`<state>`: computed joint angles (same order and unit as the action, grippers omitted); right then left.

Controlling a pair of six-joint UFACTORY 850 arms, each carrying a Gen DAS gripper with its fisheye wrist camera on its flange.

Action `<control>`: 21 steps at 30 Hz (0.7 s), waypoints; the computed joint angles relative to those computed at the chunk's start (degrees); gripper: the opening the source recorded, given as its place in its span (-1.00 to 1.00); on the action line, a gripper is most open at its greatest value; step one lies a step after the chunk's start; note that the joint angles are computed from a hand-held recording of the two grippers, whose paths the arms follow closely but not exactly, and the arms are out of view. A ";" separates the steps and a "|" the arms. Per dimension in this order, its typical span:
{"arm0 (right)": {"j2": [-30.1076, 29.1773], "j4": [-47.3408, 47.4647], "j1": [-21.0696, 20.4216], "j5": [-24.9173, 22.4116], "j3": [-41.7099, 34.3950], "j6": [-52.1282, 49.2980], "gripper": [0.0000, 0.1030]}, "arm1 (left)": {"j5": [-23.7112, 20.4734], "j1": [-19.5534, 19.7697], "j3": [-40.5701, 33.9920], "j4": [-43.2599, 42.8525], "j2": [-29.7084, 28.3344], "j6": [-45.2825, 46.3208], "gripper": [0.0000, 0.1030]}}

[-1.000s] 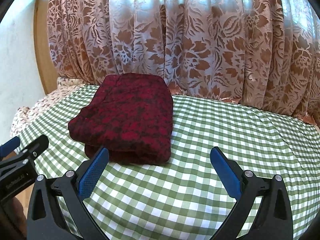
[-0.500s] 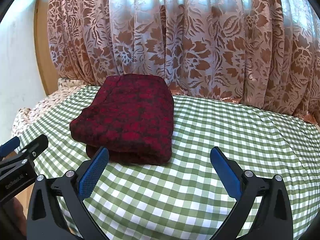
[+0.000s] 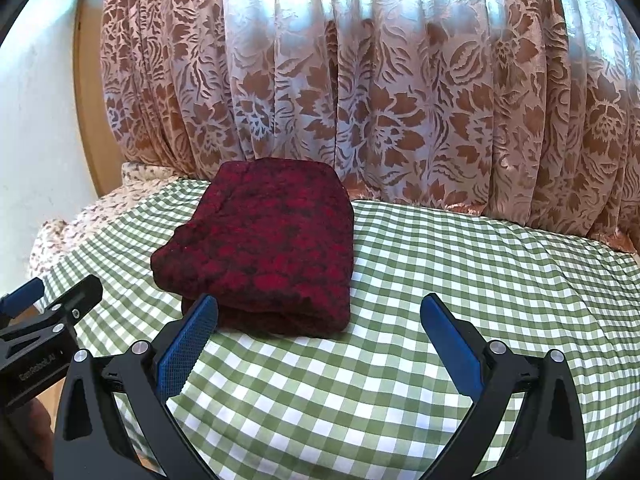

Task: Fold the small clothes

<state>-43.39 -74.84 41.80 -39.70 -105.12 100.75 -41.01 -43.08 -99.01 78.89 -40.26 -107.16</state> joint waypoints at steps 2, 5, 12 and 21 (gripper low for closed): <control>0.06 -0.13 0.06 -0.01 0.05 0.01 0.94 | 0.00 -0.06 0.02 -0.14 0.09 0.09 0.96; 0.08 -0.11 0.16 -0.04 -0.06 -0.26 0.94 | 0.03 -0.19 0.33 0.19 0.29 -0.30 0.96; 0.11 -0.07 0.16 0.04 -0.11 -0.64 0.94 | 0.30 -0.20 0.35 -0.22 0.29 -0.05 0.96; -0.48 0.82 0.19 -0.05 -1.01 -1.48 0.94 | 0.29 -0.14 0.33 -0.26 0.22 -0.53 0.96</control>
<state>-43.87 -74.02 41.99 -39.74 -106.12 99.27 -40.72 -43.22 -98.68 78.63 -40.04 -107.69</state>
